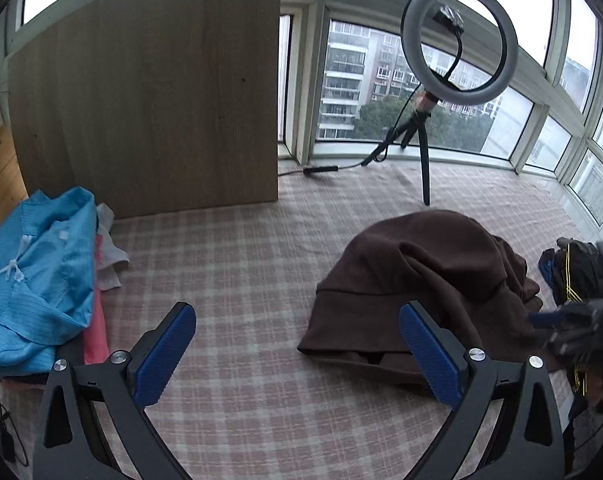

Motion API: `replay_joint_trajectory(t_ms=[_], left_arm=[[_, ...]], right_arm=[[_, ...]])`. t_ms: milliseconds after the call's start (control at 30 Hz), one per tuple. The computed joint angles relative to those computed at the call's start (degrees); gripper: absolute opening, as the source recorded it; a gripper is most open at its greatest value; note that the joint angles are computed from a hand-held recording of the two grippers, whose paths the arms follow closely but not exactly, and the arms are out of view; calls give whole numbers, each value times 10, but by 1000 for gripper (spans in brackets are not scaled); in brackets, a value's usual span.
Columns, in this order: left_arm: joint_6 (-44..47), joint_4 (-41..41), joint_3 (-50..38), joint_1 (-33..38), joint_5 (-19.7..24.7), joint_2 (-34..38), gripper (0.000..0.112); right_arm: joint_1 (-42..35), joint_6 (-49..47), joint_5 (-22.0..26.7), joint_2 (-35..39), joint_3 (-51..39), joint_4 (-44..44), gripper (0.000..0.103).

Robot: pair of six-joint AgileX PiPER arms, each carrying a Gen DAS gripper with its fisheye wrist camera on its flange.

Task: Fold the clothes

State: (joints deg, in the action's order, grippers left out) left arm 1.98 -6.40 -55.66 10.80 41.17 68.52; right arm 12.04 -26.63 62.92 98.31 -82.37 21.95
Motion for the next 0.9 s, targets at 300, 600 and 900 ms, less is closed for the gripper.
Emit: replay_joint_trajectory(t_ms=[300, 600, 900], left_arm=[[9, -6, 26, 31, 11, -20, 102], [73, -71, 59, 108, 21, -22, 102], [54, -95, 27, -51, -2, 45, 102]], right_arm=[[118, -26, -52, 60, -15, -60, 8], [-114, -98, 67, -20, -142, 117, 6], [-235, -92, 49, -28, -132, 125, 6]])
